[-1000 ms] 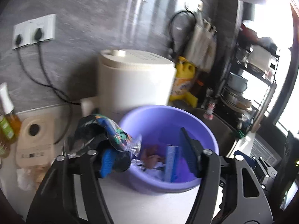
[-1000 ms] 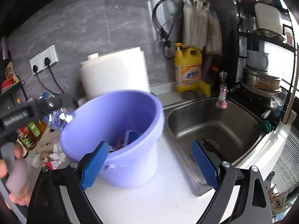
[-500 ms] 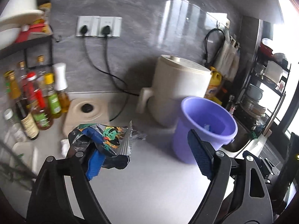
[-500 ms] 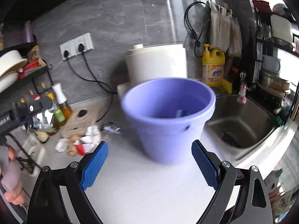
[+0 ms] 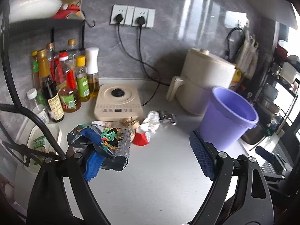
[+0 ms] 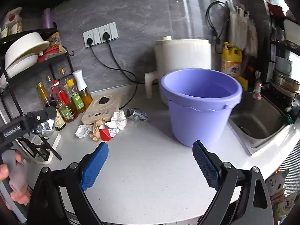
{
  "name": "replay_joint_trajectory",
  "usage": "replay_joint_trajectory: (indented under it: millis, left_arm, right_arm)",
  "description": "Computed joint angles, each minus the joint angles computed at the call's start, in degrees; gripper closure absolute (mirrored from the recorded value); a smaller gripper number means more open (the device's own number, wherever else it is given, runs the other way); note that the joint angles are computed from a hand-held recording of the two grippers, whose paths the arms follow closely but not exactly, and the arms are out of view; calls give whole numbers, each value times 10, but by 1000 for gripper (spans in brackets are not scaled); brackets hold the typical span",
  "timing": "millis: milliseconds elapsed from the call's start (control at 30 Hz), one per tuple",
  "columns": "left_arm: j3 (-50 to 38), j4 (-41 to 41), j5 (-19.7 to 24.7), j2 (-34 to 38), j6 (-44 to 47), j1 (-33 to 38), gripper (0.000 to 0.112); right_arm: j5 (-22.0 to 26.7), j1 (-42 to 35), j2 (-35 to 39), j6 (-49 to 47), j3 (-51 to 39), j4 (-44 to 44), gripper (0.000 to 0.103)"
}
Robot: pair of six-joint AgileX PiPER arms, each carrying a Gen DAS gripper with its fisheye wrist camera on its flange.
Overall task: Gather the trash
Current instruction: 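Move both tools back over the trash on the counter, then grasp the brown paper with the left tool while the right tool grasps the red-white carton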
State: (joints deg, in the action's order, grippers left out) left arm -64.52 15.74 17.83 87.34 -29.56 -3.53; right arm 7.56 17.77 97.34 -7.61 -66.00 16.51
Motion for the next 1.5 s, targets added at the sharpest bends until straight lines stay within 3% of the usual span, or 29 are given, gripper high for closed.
replay_joint_trajectory:
  millis: [267,500,633,833,933,1067,1500]
  left_arm:
    - [-30,23,-5,75,-34,35,29]
    - [-92,-44,18,158,21,59,53]
    - [-137,-76,29,203,48,58,55]
    - [-217,-62,57,268,16,51,55]
    - [-254,-59,71,296,7,49,56]
    - [-285,-52,88,318,3,47,66]
    - [-381,-30,146,383,-10,36,64]
  right_arm:
    - [38,7,96,-87,-108,63,17]
    - [93,17,199,-142,-233,87,22]
    - [134,15,251,-160,-309,99,23]
    - [190,6,312,-169,-403,110,24]
    - [211,1,332,-180,-433,122,23]
    - [232,-5,357,-178,-467,123,23]
    - [265,-9,395,-181,-523,140,23]
